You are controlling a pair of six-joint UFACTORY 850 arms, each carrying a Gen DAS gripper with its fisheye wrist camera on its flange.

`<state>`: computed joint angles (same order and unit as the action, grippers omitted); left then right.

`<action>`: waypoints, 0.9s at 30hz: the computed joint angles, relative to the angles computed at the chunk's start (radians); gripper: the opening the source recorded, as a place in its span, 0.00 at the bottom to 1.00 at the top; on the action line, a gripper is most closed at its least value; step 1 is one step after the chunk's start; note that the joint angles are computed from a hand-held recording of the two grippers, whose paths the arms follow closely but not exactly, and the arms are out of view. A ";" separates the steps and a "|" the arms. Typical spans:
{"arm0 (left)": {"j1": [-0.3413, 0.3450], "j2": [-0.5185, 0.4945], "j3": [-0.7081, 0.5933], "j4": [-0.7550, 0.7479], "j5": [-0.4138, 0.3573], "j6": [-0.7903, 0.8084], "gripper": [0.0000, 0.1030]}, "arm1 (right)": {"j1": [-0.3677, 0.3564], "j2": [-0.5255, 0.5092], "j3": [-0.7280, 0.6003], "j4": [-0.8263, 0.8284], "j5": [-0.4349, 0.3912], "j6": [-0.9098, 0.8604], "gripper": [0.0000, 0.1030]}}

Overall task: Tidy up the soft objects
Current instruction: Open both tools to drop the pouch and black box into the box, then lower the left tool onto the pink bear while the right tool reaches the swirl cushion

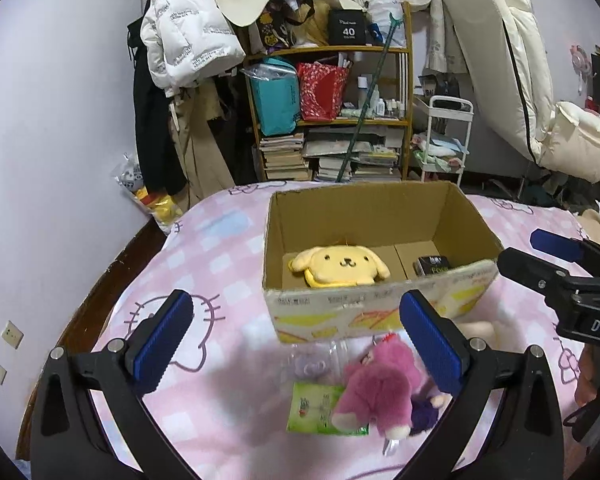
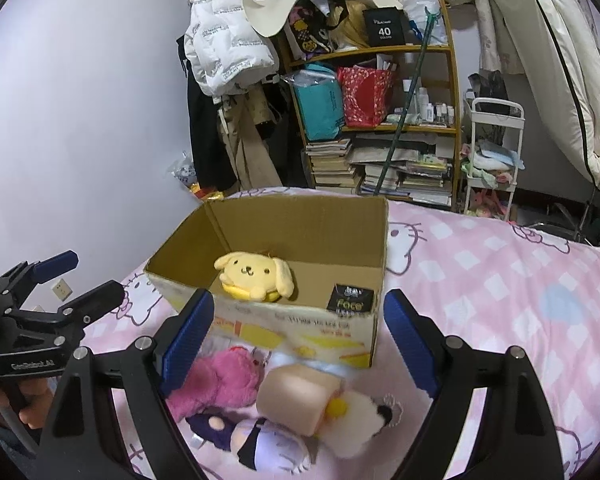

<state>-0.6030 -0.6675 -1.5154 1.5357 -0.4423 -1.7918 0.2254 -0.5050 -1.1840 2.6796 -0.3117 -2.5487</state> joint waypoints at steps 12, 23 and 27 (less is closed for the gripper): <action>-0.021 0.019 0.040 -0.159 0.013 0.167 0.99 | 0.001 0.044 0.057 0.016 0.030 0.009 0.88; -0.018 -0.004 0.018 -0.263 0.041 0.289 0.99 | -0.005 0.045 0.059 -0.081 0.045 0.111 0.88; -0.019 -0.032 -0.013 -0.352 0.043 0.399 0.99 | -0.005 0.034 0.047 -0.131 0.058 0.160 0.88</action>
